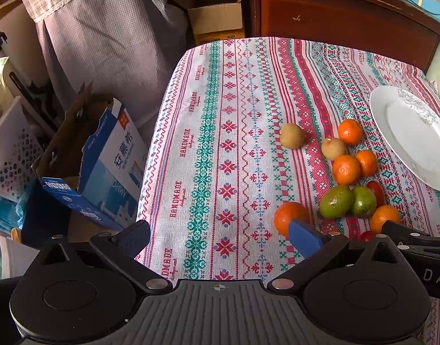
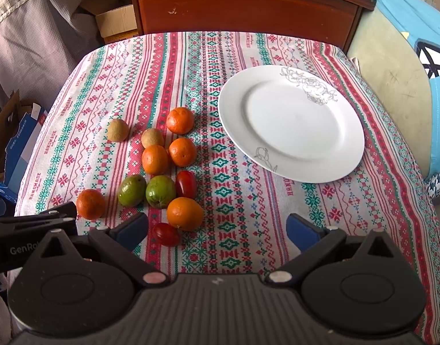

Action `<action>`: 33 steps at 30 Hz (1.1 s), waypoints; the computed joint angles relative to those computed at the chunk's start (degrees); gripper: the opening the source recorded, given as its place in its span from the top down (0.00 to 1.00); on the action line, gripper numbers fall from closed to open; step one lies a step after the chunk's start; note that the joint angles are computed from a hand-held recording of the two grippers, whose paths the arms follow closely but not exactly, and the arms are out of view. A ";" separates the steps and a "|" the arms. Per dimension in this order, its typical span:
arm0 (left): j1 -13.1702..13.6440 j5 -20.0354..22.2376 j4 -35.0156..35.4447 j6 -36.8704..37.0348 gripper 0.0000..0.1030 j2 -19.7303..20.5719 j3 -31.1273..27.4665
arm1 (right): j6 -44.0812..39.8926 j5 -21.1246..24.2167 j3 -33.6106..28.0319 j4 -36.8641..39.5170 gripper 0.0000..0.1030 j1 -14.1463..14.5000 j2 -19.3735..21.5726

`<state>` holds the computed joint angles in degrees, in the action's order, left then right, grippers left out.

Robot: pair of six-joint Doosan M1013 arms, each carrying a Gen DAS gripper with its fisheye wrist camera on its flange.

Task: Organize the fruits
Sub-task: 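Move both tools toward the fruit cluster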

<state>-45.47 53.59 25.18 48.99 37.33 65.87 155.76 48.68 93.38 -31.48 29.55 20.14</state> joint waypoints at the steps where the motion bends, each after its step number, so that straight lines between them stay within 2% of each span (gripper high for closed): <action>1: 0.00 0.06 -0.01 0.01 0.01 0.02 -0.02 | 0.00 0.00 0.00 0.00 0.02 0.00 0.00; 20: 0.15 -0.71 -1.09 1.10 0.01 0.01 0.02 | 0.15 -0.76 0.48 -0.48 0.02 -0.02 -0.19; 23: 0.25 -1.91 -0.79 1.54 0.01 -0.24 0.53 | 0.51 -3.37 1.87 -1.39 0.02 -0.15 -1.16; 29: 1.35 -6.45 -1.81 1.63 0.02 -1.63 3.19 | 3.18 -11.70 7.06 -4.63 0.03 -0.90 -4.48; 33: 2.32 -12.27 -3.53 1.20 0.02 -3.16 6.34 | 4.21 -15.51 10.25 -7.08 0.05 -0.88 -5.98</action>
